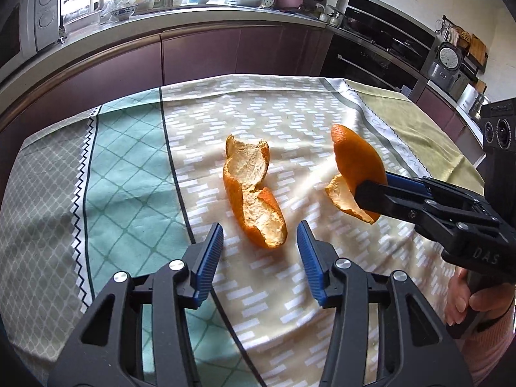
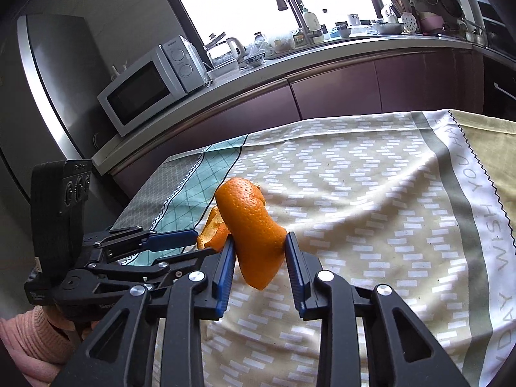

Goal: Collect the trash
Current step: 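Grasp an orange peel with the right tool while the left tool grasps the other peel, then lift both orange peels off the table toward the teal bin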

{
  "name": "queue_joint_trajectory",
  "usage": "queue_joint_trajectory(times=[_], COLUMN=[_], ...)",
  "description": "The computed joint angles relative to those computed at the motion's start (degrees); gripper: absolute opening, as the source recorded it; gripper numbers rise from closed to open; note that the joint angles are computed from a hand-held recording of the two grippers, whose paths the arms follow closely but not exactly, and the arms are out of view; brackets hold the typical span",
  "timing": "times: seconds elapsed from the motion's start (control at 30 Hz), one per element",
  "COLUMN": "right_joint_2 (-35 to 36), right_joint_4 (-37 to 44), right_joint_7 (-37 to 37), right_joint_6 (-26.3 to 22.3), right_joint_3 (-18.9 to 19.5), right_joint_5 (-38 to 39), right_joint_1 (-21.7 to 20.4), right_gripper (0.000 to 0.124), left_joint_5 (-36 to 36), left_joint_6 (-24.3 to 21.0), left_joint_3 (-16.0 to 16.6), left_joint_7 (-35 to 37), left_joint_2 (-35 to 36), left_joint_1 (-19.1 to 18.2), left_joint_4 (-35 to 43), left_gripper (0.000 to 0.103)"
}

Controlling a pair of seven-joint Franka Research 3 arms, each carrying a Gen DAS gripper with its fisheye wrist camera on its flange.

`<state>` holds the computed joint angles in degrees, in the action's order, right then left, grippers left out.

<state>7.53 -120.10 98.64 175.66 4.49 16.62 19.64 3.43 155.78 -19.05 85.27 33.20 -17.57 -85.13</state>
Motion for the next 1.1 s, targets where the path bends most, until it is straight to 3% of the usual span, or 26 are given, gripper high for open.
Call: queue_joint_trajectory(times=[0.17,0.33,0.7,0.9,1.1], right_joint_2=[-0.3,-0.2,-0.1,0.0,0.9], right_joint_4=[-0.5,-0.3,0.7,2.0,4.0], right_joint_7=[-3.4,-7.6,-11.0,-15.1,-18.5], right_joint_6=[0.7,0.9,0.8,0.8,-0.2], right_joint_3=[1.6,2.9,3.5,5.3,6.5], right_joint_5=[3.9,8.5,11.6,15.2,17.9], right_joint_1=[-1.4,-2.3,-1.4,-1.1,-0.1], right_gripper=[0.029,0.029,0.029,0.029,0.029], left_joint_5=[4.6,7.2,6.2,2.7,-3.8], left_joint_6=[-1.1,-1.0,6.7,12.4,15.2], left_joint_3=[3.6,4.4,2.7,0.1,-2.0], left_joint_7=[-3.7,-6.0,-7.6,-5.4,0.0], left_joint_2=[1.5,1.6,-6.9,-14.8,-22.6], left_joint_1=[-3.4,-4.2,0.0,4.8,9.0], left_joint_4=[2.8,3.0,-9.8,-20.4,-30.2], left_gripper=[0.038,0.027,0.020,0.020,0.020])
